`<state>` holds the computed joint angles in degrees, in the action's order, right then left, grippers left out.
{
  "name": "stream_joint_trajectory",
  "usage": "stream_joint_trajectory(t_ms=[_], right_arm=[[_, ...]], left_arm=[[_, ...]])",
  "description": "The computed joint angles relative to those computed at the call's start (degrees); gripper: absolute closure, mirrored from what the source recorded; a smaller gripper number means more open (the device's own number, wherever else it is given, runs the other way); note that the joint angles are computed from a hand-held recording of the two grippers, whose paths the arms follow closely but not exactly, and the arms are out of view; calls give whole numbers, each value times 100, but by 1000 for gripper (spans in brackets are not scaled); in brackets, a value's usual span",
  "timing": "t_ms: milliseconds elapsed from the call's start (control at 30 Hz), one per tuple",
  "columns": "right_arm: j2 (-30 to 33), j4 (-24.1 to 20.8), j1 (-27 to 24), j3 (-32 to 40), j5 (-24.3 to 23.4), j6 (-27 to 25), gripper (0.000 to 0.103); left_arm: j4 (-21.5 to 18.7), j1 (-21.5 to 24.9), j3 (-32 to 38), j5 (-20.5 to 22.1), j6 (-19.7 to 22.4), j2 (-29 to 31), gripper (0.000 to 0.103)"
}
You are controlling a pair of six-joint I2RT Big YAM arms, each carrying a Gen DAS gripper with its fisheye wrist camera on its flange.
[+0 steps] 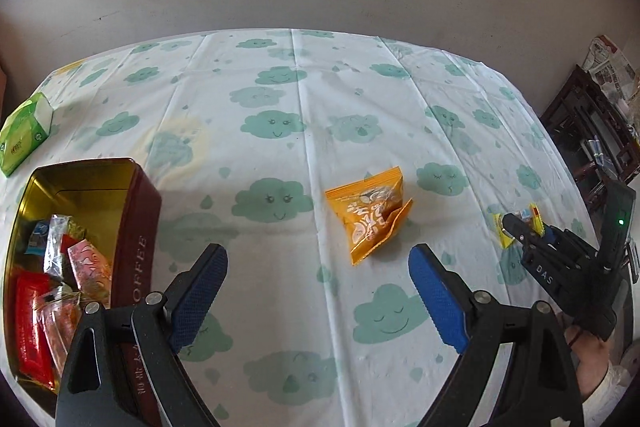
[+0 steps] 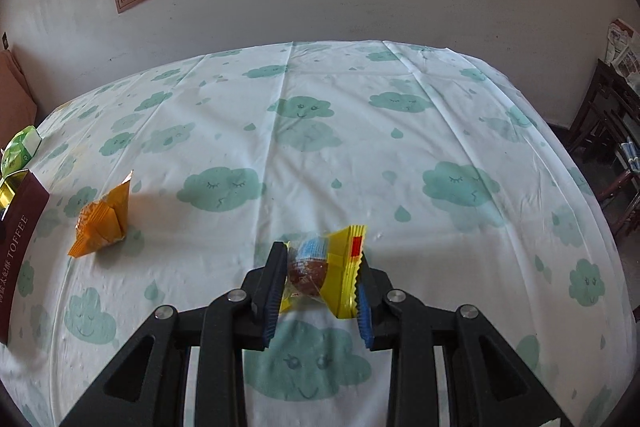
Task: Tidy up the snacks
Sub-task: 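Grasp the orange snack bag with the left tool while the right tool holds the yellow candy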
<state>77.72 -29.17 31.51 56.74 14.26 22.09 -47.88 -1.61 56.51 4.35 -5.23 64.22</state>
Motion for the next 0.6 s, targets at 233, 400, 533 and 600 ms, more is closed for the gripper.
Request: stream_joint_trajectory(t_ms=[233,400,533,600], right_arm=[[-64,178,-213,-122,-457,237,72],[-62,163,-203,-126,-422,209,71],[-45,132,-173,-96,-387,198,70],[-30,104,-147,-76,-338,185,70]], left_arm=[[315,-431,88,-332,-15,517,20],[697,-516,90,-318,-174,823,22],[788,-575,197,-386,-224,1104,30],[812,-592,223,-389,-188,1193,42]])
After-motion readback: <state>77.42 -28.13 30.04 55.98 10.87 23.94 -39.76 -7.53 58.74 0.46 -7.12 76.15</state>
